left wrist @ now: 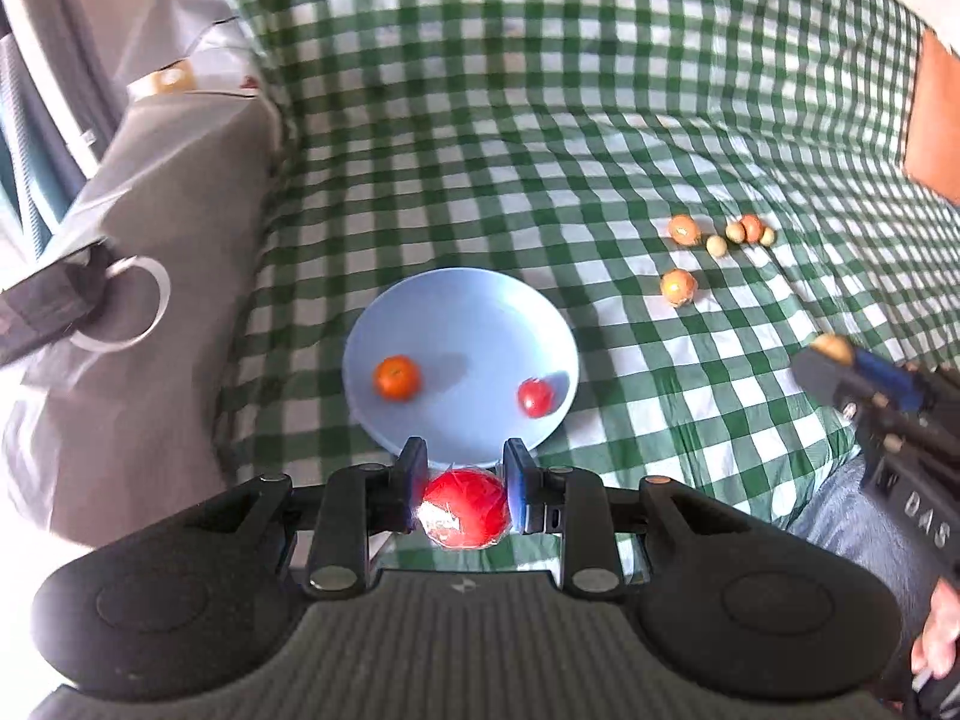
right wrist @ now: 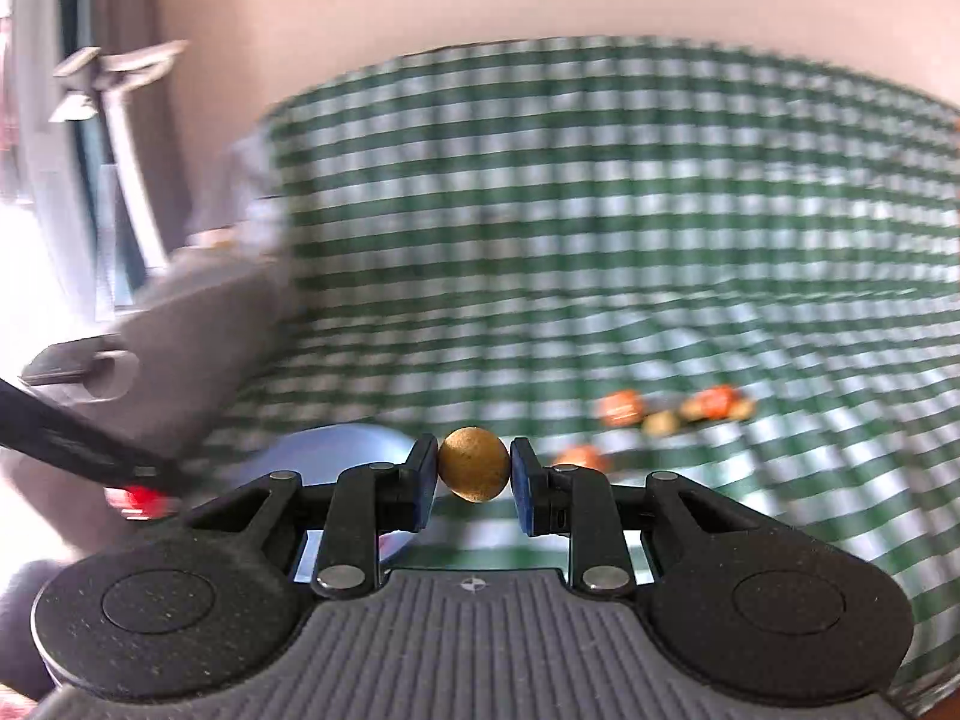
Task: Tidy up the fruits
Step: 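Carry both fruits over the blue plate and open both tools to drop them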
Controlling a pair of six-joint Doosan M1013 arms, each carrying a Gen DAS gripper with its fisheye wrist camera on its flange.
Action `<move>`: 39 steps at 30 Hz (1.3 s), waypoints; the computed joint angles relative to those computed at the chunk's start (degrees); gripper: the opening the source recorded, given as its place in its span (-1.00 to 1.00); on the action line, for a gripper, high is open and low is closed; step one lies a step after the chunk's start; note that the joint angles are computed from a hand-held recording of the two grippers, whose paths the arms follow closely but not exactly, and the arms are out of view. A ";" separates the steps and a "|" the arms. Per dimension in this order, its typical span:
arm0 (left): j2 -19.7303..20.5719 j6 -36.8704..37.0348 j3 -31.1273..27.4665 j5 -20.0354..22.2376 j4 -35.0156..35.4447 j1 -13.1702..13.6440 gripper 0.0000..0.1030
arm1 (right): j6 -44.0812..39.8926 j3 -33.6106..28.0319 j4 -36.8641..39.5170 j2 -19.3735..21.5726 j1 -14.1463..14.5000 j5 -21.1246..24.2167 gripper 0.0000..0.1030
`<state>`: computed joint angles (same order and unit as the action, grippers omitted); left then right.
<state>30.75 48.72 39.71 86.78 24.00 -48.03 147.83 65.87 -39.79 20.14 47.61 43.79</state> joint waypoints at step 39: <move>-8.73 -8.24 14.43 -9.41 -0.05 2.32 -0.41 | -14.85 -12.62 9.79 6.91 4.26 10.68 -0.47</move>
<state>22.02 40.48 54.14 77.37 23.96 -45.71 132.97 53.25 -30.00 27.04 51.87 54.47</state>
